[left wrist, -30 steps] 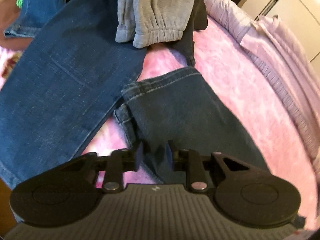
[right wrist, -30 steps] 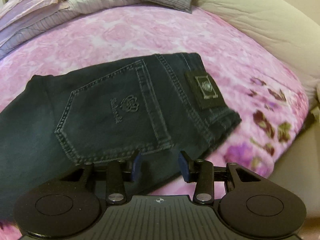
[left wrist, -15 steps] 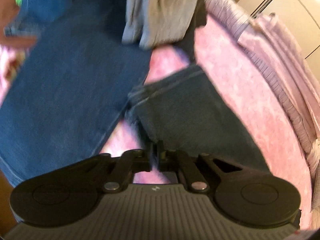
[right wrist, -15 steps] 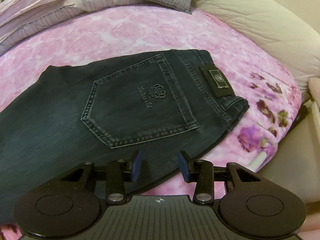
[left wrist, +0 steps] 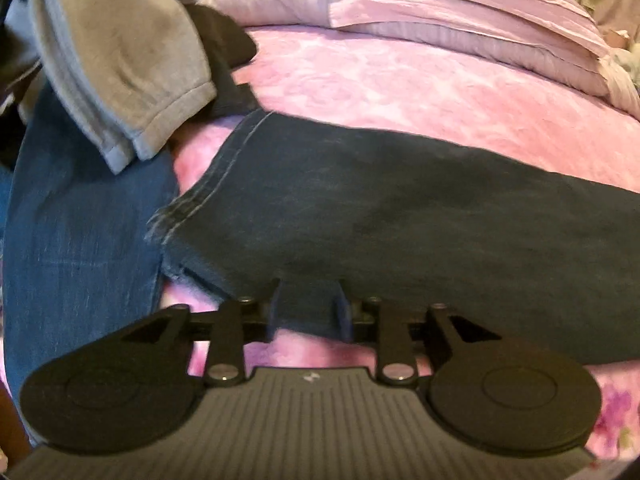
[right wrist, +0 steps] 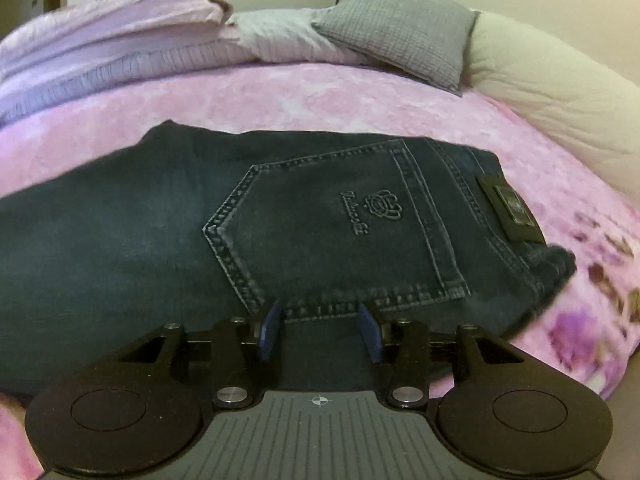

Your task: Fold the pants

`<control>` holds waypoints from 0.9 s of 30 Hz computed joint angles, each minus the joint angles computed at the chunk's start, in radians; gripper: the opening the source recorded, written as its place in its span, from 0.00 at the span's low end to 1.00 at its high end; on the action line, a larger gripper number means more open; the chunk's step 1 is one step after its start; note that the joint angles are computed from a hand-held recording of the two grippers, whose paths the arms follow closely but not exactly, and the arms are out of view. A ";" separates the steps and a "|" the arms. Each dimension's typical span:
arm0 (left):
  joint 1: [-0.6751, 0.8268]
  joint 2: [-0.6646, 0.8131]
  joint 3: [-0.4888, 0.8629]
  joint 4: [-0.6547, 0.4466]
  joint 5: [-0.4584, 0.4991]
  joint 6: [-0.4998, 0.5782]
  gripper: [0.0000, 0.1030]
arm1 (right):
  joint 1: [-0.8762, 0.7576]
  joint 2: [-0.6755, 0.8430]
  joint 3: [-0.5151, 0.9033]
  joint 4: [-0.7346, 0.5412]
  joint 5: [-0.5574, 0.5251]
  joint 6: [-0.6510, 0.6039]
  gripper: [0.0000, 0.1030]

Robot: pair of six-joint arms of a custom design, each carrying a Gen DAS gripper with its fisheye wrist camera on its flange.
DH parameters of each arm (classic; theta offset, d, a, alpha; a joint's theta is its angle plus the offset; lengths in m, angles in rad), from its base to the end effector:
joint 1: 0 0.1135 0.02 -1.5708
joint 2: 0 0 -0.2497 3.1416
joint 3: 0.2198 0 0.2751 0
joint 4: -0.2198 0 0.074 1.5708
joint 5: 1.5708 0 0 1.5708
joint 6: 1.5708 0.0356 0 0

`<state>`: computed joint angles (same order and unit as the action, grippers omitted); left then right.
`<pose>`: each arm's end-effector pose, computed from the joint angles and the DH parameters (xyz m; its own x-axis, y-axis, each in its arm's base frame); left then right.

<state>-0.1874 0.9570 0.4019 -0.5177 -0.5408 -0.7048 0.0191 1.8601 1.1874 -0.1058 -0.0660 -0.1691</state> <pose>0.1860 -0.0166 0.1353 -0.6045 -0.4507 -0.6569 -0.6216 0.7826 0.0351 0.4165 0.0103 0.1555 -0.6810 -0.1810 -0.7096 -0.1832 0.9803 -0.0742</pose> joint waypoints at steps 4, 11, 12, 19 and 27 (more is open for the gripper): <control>-0.044 0.037 0.048 0.022 0.016 0.063 0.41 | -0.007 -0.047 0.012 -0.077 -0.032 0.037 0.41; -0.317 -0.041 0.050 -0.058 -0.060 -0.059 0.59 | 0.033 -0.473 -0.363 -0.053 -0.089 0.153 0.41; -0.352 -0.049 0.078 -0.118 -0.041 -0.093 0.61 | 0.050 -0.556 -0.405 -0.103 -0.068 0.191 0.42; -0.750 -0.123 0.190 -0.466 -0.191 -0.447 0.69 | 0.239 -1.084 -0.562 -0.436 0.089 0.314 0.51; -1.133 0.083 0.389 -0.859 -0.272 -0.935 0.74 | 0.529 -1.296 -0.535 -0.679 0.257 0.451 0.55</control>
<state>-1.3203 1.0398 0.7907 -1.3772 -0.8128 -1.6393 0.5480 0.5639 0.6527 -0.7844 0.1911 0.2819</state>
